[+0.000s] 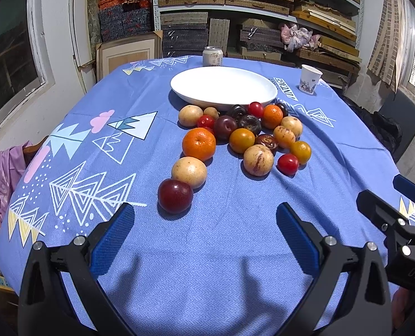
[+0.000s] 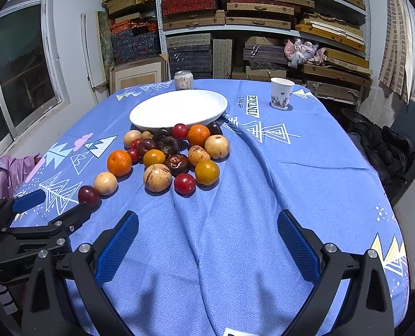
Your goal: Organize fruits
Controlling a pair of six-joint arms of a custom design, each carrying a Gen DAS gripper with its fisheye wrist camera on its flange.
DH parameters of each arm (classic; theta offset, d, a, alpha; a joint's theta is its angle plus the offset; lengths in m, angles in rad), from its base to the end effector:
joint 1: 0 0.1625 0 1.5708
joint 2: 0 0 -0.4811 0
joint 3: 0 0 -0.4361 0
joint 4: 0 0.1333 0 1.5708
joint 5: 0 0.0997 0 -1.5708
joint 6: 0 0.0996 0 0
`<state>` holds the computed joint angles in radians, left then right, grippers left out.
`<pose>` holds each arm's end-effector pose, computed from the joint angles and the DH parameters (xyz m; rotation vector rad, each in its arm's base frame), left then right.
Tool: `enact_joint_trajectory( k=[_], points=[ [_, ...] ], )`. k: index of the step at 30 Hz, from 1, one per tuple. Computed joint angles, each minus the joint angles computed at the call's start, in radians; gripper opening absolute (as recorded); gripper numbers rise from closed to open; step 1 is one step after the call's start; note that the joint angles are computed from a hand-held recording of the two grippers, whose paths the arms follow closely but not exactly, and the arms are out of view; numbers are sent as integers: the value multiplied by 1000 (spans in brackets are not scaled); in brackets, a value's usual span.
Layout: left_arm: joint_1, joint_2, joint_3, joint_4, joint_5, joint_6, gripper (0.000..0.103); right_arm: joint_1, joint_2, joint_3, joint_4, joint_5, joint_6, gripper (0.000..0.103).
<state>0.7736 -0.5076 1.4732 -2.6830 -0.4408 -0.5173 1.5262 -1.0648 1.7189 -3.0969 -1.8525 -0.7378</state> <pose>-0.3972 -0.7002 0.0102 0.2004 2.1389 -0.9559 0.0736 -0.7206 0.3328 0.6689 -2.3207 0.9077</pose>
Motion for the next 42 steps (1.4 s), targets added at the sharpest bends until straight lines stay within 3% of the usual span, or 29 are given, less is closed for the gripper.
enact_joint_trajectory(
  k=[42],
  points=[
    [2,2,13,1,-7,-19,99,0,3,10,9,-2,15,100]
  ],
)
